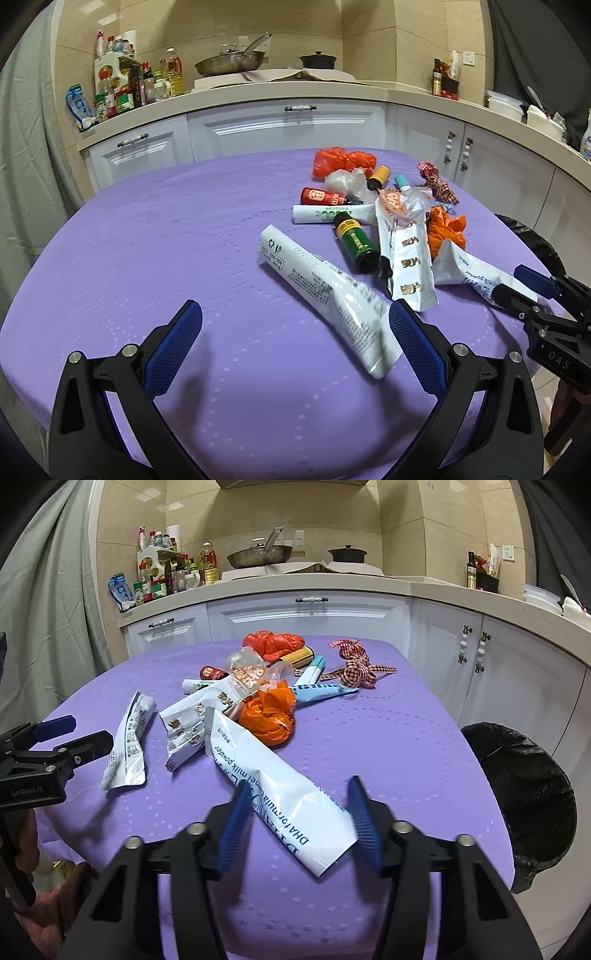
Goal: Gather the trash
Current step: 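Move both tools toward the trash pile, right tool toward the white DHA tube, then grasp the white DHA tube with the right tool while the left tool grasps the white printed tube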
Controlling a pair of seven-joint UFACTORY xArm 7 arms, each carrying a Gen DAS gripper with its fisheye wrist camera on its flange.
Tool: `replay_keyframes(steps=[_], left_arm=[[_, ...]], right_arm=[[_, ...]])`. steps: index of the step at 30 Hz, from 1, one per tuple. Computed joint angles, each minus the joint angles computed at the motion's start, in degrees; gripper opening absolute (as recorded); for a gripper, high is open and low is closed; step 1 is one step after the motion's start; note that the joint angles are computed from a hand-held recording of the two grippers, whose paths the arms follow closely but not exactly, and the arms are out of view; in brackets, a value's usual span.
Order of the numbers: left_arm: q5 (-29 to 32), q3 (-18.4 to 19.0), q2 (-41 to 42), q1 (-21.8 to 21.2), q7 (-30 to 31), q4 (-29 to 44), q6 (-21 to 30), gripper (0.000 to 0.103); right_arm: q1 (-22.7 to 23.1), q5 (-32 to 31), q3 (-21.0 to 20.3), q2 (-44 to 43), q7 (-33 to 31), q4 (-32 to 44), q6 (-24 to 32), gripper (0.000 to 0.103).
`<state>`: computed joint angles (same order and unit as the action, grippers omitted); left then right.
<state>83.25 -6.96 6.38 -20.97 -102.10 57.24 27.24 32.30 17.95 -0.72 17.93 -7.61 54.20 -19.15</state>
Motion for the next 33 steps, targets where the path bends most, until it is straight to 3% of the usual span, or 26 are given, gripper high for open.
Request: replay_keyframes(steps=[7, 15, 23, 30, 33], left_arm=[[1.11, -0.41, -1.62, 0.20, -1.73, -1.57, 0.13, 0.099], [1.19, -1.08, -1.59, 0.07, -1.96, -1.36, -0.39, 0.099], [1.21, -0.87, 1.59, -1.33, -1.06, 1.61, -1.11, 0.096], [-1.64, 0.60, 6.17, -2.65, 2.32, 5.00, -2.85, 0.071], [-3.72, 1.67, 7.43, -2.87, 4.18, 5.46, -4.93, 0.051]], right_arm=[[1.89, 2.90, 0.10, -0.60, -1.40, -1.46, -2.66, 0.034], [3.87, 11.10, 0.57, -2.60, -5.90, -4.05, -6.44, 0.025], [1.42, 16.61, 3.61, -4.25, -7.30, -7.00, -9.34, 0.019], [0.22, 21.25, 4.37, -4.35, -8.95, -6.88, -9.46, 0.009], [-0.41, 20.99, 4.66, -4.19, -8.44, -6.70, -9.13, 0.009]])
